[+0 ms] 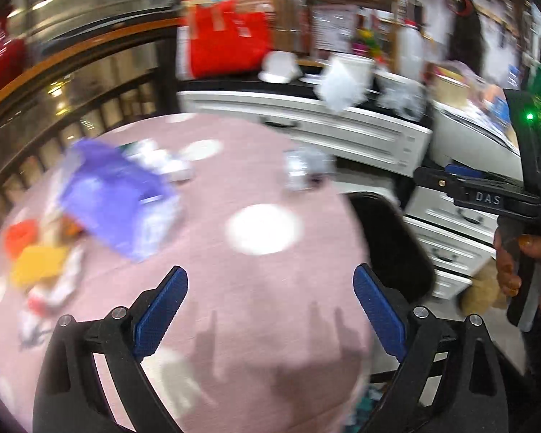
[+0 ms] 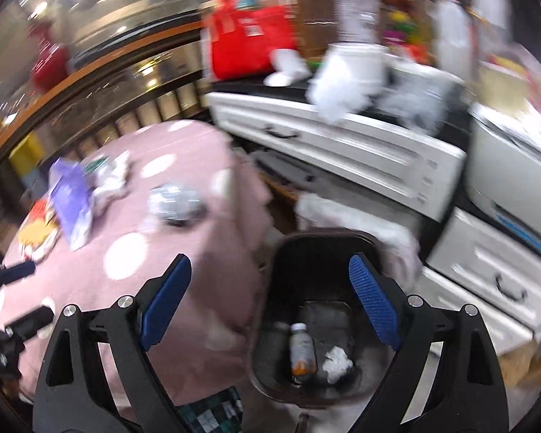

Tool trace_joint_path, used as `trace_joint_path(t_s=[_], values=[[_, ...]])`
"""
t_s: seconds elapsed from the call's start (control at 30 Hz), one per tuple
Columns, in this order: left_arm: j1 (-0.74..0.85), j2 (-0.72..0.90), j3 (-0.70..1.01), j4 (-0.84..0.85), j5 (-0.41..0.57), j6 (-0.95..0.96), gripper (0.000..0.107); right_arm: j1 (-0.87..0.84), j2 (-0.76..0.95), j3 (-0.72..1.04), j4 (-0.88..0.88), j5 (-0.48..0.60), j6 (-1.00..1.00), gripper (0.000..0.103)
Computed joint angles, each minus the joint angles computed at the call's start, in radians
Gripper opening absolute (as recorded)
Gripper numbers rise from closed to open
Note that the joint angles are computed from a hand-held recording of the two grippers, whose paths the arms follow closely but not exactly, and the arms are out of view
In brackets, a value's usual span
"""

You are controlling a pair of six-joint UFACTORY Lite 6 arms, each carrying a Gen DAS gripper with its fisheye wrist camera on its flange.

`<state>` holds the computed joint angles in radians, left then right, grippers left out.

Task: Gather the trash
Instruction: 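Move the right tool to the clear plastic bag and grasp it, then grasp the yellow foam fruit net with the left tool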

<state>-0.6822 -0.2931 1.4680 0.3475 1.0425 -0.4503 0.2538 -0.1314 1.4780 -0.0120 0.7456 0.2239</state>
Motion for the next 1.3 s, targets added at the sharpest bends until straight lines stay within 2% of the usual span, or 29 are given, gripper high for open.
trace_joint_path(t_s=[0.17,0.53,0.6,0.7,0.73,0.93,1.07,1.2,1.3], values=[[0.243,-0.127,-0.086,-0.075,0.01,0.134,0.091,0.132,0.207,0.212,-0.062,-0.003,0.023,0.088],[0.885,-0.23,-0.167,-0.438,-0.002,0.62,0.091,0.175,0.723,0.809,-0.097,0.189,-0.011,0.087],[0.957,-0.226,-0.168,-0.476,0.0,0.677,0.091,0.168,0.769,0.866,-0.09,0.215,-0.023,0.084],[1.032,-0.224,-0.175,-0.511,0.0,0.735,0.091,0.168,0.854,0.978,-0.088,0.267,-0.03,0.07],[1.059,-0.216,-0.172,-0.523,-0.002,0.753,0.091,0.168,0.862,0.984,-0.084,0.27,-0.033,0.062],[1.205,-0.148,-0.141,-0.62,-0.008,0.866,0.091,0.188,0.779,0.856,-0.129,0.197,-0.018,0.051],[1.278,-0.073,-0.077,-0.684,-0.012,0.934,0.091,0.206,0.706,0.776,-0.146,0.155,0.0,0.049],[1.338,0.085,0.073,-0.755,0.032,0.96,0.091,0.24,0.655,0.739,-0.174,0.151,0.007,0.049],[1.361,0.232,0.223,-0.792,0.088,0.951,0.084,0.269,0.602,0.682,-0.189,0.133,0.017,0.049]])
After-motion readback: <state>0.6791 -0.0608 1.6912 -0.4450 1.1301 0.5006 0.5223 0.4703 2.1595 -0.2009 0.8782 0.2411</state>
